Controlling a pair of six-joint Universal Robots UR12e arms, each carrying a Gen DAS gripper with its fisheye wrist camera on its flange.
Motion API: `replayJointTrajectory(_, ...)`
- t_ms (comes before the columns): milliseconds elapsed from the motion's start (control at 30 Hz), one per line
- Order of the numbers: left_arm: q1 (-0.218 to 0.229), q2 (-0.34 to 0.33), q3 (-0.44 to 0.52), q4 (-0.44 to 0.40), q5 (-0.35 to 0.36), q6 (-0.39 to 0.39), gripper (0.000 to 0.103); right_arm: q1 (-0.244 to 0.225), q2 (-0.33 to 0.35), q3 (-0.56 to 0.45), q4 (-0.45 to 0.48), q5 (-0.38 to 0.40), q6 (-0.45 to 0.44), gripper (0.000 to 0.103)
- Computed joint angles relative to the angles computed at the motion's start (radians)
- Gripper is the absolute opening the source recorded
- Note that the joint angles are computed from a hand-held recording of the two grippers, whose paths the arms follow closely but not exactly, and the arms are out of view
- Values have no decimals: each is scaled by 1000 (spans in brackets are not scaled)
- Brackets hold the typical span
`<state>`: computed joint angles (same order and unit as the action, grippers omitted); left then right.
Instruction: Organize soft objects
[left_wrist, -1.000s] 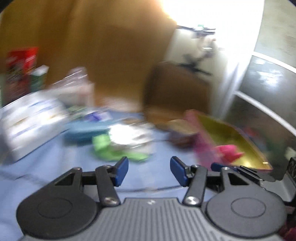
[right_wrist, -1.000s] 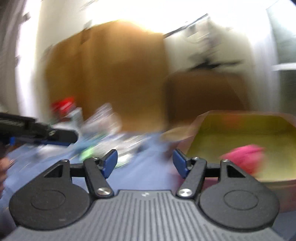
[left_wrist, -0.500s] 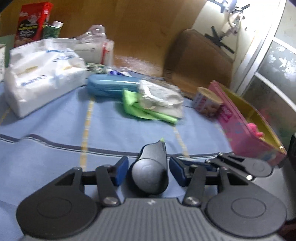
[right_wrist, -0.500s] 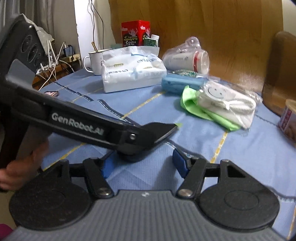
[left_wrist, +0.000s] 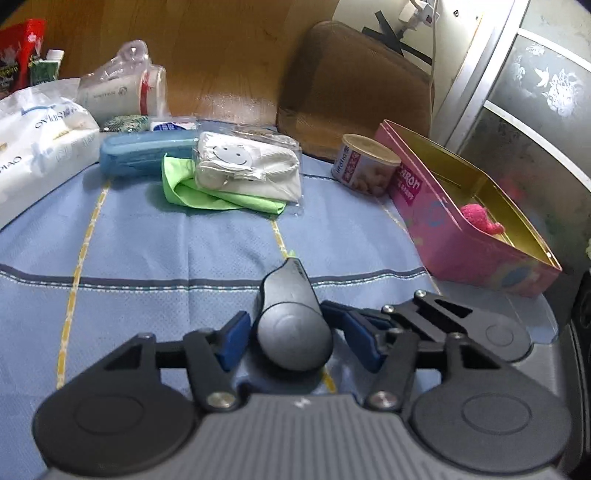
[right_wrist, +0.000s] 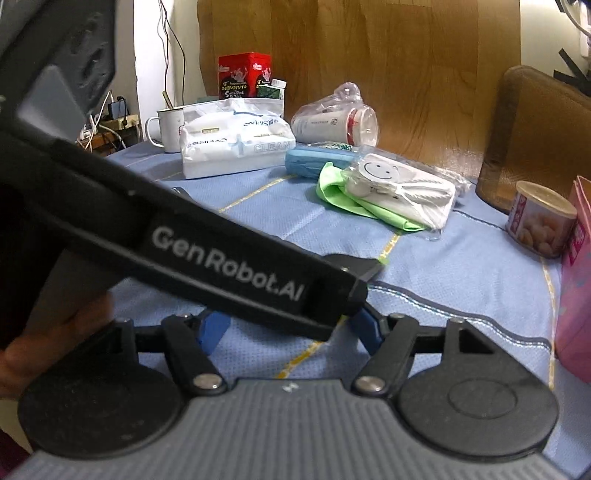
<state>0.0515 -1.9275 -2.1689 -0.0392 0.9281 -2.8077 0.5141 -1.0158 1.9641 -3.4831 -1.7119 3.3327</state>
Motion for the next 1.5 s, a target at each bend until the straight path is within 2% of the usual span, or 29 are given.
replayJointTrajectory(67,-9,2,-3,15,18,-5,53,3,2,0,-8,-36,11,60)
replayJointTrajectory(100,-12,3,-3,18,18,-15,53,1,0,4,-12,-34,15,58)
replayJointTrajectory(167,-14,5,0,27,2,-38,53,-1,-1,12,-34,-44,26,58)
replayJointTrajectory(300,-33,17,12,64,-36,-46,53,17,8,21,-144,-158,-23,57)
replayJointTrajectory(400,-63,20,38,77,-63,-24,53,14,5,31,-223,-228,-33,57)
replayJointTrajectory(533,-115,5,92,42,-107,14,53,2,-9,62,-299,-344,-25,57)
replayJointTrajectory(800,-229,-44,170,23,-83,60,54,-45,-43,135,-329,-471,57,57)
replayJointTrajectory(1000,-268,-75,204,-12,-52,55,53,-68,-42,165,-316,-505,129,58)
replayJointTrajectory(1167,-256,-68,184,22,-53,45,53,-56,-36,165,-324,-525,132,59)
replayJointTrajectory(1267,-215,-54,153,95,-92,6,56,-51,-25,159,-369,-526,116,59)
replayJointTrajectory(1367,-163,-46,121,168,-95,-53,58,-33,-2,148,-448,-517,88,59)
replayJointTrajectory(1433,-125,-51,104,214,-81,-100,63,-21,20,129,-503,-506,35,59)
replayJointTrajectory(1500,-100,-60,93,243,-2,-139,63,-12,34,109,-509,-474,-19,58)
